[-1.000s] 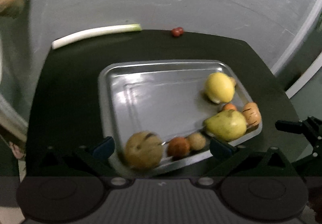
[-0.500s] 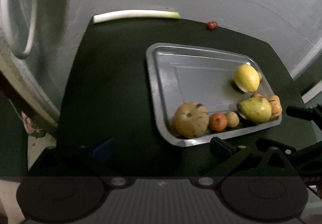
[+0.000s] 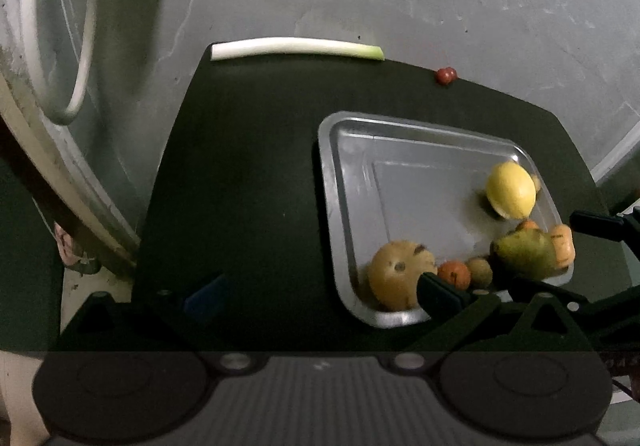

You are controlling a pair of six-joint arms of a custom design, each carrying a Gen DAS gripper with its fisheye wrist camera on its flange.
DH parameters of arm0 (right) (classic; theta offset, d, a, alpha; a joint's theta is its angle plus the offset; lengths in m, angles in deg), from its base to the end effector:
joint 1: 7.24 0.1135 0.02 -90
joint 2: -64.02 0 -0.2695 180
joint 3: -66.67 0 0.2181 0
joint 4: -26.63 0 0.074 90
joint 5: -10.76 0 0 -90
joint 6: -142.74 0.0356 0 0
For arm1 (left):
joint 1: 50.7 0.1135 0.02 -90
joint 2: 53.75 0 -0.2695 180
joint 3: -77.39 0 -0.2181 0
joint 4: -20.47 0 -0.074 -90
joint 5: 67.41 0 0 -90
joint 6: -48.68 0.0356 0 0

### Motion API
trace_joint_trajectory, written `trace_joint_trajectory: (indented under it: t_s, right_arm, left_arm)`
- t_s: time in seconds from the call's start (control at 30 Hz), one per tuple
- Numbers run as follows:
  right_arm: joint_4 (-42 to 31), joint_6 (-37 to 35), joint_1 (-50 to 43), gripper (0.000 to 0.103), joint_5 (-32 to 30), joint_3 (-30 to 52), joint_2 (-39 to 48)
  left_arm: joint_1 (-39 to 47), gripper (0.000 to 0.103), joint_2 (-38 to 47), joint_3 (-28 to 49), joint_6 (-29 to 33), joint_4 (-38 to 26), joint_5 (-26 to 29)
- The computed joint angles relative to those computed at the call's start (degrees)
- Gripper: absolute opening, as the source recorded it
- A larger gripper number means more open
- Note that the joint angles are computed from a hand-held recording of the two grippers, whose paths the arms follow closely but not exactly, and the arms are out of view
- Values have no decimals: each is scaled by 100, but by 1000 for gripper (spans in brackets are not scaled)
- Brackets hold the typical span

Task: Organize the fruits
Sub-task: 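Lift both open grippers up out of the tray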

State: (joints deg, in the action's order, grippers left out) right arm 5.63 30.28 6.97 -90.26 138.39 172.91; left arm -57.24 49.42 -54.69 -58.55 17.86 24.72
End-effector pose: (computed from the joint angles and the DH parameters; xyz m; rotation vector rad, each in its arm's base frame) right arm 0.3265 0.0897 0.1442 -0.8749 2.4154 0.1944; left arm 0.2621 -0.0314 0.1039 -0.2277 2.5829 -0.2010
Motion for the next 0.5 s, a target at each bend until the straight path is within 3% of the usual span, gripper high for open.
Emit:
trace_joint_trajectory:
  t_s: [0.5]
  right_arm:
    - [-445, -231, -570, 102, -261, 1327, 967]
  left_arm:
    - [-420, 102, 987, 1206, -642, -233, -576]
